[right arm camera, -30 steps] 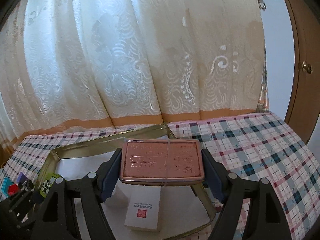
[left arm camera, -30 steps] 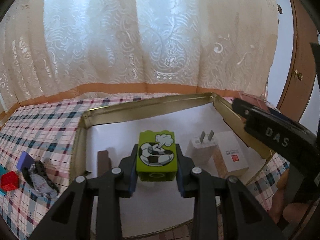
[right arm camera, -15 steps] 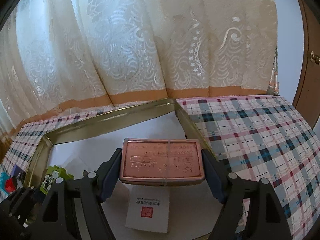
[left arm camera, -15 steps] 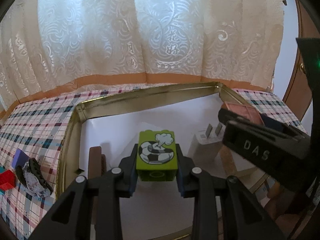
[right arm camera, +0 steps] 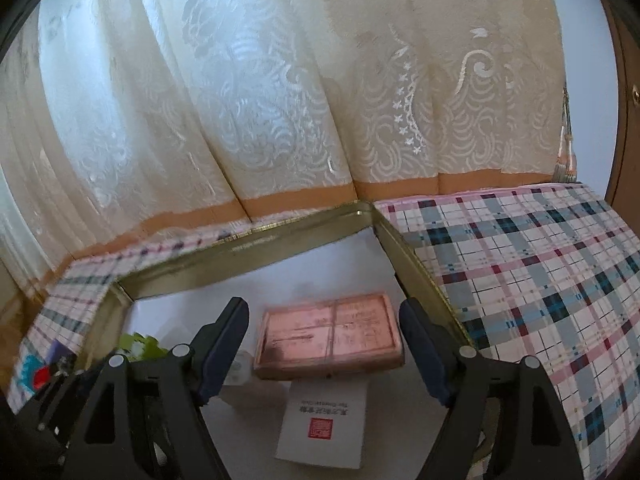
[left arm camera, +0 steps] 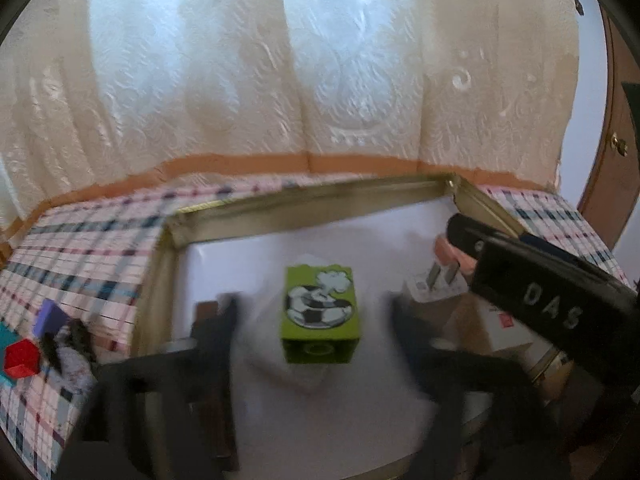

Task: Organize rigid objects
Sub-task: 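Open both grippers to release the cube and plate into the tray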

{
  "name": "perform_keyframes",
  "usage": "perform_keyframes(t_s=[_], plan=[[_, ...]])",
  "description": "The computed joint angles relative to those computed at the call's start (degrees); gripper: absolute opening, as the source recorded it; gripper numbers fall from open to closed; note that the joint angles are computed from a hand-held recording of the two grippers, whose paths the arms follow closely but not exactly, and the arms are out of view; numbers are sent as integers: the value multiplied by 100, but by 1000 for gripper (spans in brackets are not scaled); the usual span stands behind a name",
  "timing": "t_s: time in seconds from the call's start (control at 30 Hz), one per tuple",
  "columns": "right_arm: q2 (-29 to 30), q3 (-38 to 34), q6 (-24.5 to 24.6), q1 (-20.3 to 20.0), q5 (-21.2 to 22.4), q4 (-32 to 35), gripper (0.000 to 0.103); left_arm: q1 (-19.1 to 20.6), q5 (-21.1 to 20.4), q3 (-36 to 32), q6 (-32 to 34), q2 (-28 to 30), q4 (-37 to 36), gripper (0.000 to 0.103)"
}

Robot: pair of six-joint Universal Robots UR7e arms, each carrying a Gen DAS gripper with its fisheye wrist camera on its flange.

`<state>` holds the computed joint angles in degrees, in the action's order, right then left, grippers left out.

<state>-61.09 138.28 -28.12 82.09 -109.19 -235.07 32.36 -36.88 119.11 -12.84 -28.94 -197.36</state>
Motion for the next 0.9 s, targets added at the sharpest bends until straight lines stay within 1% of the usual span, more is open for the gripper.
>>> perform_keyframes(t_s=[0.03,0.07,0.1,0.2,0.3,0.33,0.4,0.53,0.6,0.7,0.77,0.9], plan=[[-9,37,15,-2,77,-100,87,-73,93,56,206,78,-456,102],[-16,86,17,-16,185,-223,88,-134,143,96,429,145,-832,103],[-27,148,20,-39,340,-372,89,-189,212,110,602,186,-1019,103],[-38,332,137,-133,800,-855,91,-280,380,151,897,260,-1350,103],[-59,488,338,-273,1272,-1209,92,-261,398,261,899,187,-1605,103],[-45,503,380,-275,1295,-1283,92,-244,403,295,897,149,-1679,103],[24,502,451,-256,1226,-1413,92,-251,545,383,892,95,-1876,103],[136,411,470,-125,869,-1279,92,-236,618,591,768,-99,-1843,103],[189,440,444,-103,876,-1342,92,-270,803,669,815,-112,-1808,103],[364,497,414,-44,891,-1733,92,-265,1050,780,1163,-100,-2073,103],[500,518,333,-12,900,-2004,92,-242,1191,864,1284,-129,-2271,103],[776,530,125,80,861,-2433,92,-146,1206,1052,1438,-273,-2662,103]])
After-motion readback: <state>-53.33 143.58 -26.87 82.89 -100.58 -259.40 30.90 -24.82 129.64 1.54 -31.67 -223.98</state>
